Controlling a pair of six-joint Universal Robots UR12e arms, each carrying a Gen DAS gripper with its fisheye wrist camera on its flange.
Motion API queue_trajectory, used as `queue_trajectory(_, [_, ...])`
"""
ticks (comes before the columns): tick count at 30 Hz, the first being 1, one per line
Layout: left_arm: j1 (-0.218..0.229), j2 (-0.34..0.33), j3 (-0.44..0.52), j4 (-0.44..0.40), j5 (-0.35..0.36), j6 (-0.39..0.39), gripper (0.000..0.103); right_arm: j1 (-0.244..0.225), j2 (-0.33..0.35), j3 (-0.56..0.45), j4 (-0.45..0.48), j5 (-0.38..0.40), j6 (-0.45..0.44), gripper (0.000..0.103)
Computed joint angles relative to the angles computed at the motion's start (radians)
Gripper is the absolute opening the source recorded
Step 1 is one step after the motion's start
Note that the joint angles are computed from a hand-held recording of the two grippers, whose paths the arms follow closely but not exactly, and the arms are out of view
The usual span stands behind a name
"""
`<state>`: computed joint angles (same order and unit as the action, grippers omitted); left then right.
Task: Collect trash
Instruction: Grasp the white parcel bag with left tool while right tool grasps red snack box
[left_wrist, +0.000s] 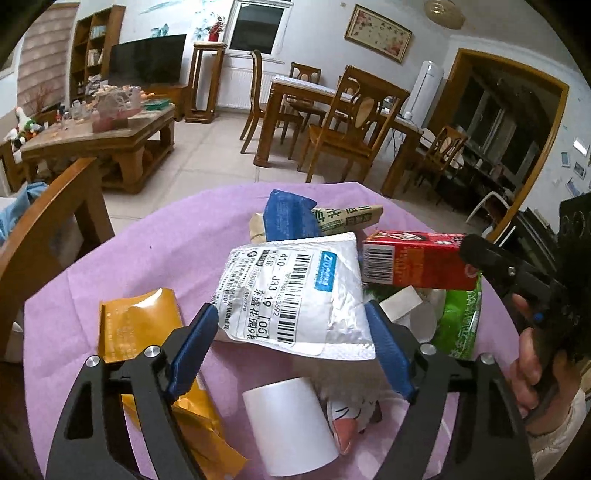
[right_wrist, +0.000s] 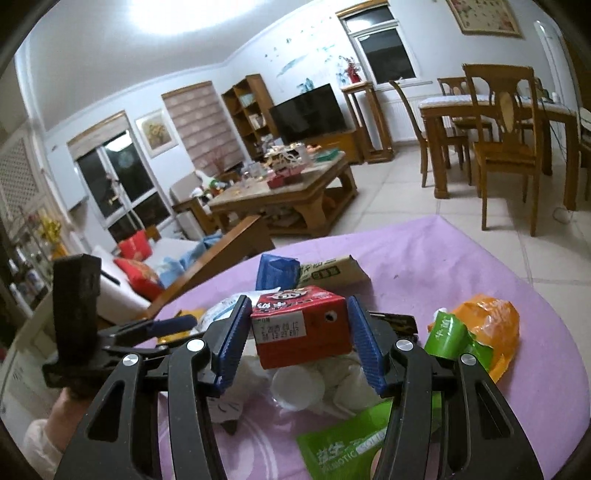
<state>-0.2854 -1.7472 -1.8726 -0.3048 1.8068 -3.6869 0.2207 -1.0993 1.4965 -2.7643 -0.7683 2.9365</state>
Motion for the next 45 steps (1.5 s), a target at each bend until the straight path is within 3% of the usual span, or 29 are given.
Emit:
queue_trajectory(1, [0.003, 0.001, 0.002, -0.003, -0.003, -0.001, 0.083, -0.002, 0.0, 0.0, 0.003, 0.002, 0.0, 0.054])
queue_trajectory(3, [0.007, 0.001, 0.01, -0.018, -0.002, -0.002, 0.098, -0.004, 0.0, -0.001, 0.014, 0.004, -0.005, 0.054])
queue_trajectory(6, [0.015, -0.007, 0.029, -0.042, -0.011, 0.019, 0.098, -0.002, -0.003, 0.002, 0.025, 0.005, -0.013, 0.054])
queue_trajectory(10, [0.043, -0.029, 0.064, -0.126, -0.093, 0.039, 0.098, 0.006, -0.001, -0.008, 0.055, -0.001, -0.024, 0.054])
queue_trajectory(12, [0.062, -0.038, 0.06, -0.113, -0.162, 0.04, 0.097, 0.008, 0.003, -0.015, 0.075, -0.004, -0.033, 0.054])
queue_trajectory(18, [0.064, -0.033, 0.034, -0.035, -0.152, 0.0, 0.077, 0.01, 0.01, -0.028, 0.118, -0.02, -0.05, 0.054])
queue_trajectory(24, [0.045, -0.015, 0.005, 0.039, -0.117, -0.038, 0.076, 0.008, 0.0, -0.011, 0.094, 0.002, -0.061, 0.053])
queue_trajectory(30, [0.018, 0.031, -0.042, 0.131, -0.07, -0.082, 0.076, -0.023, 0.011, -0.016, 0.083, 0.147, -0.01, 0.052])
queue_trajectory(36, [-0.014, 0.066, -0.066, 0.159, -0.022, -0.105, 0.076, -0.044, 0.004, 0.003, 0.023, 0.244, 0.018, 0.052])
queue_trajectory(45, [-0.071, 0.064, -0.051, 0.175, 0.027, -0.083, 0.076, -0.107, -0.116, 0.114, 0.075, 0.267, -0.045, 0.052])
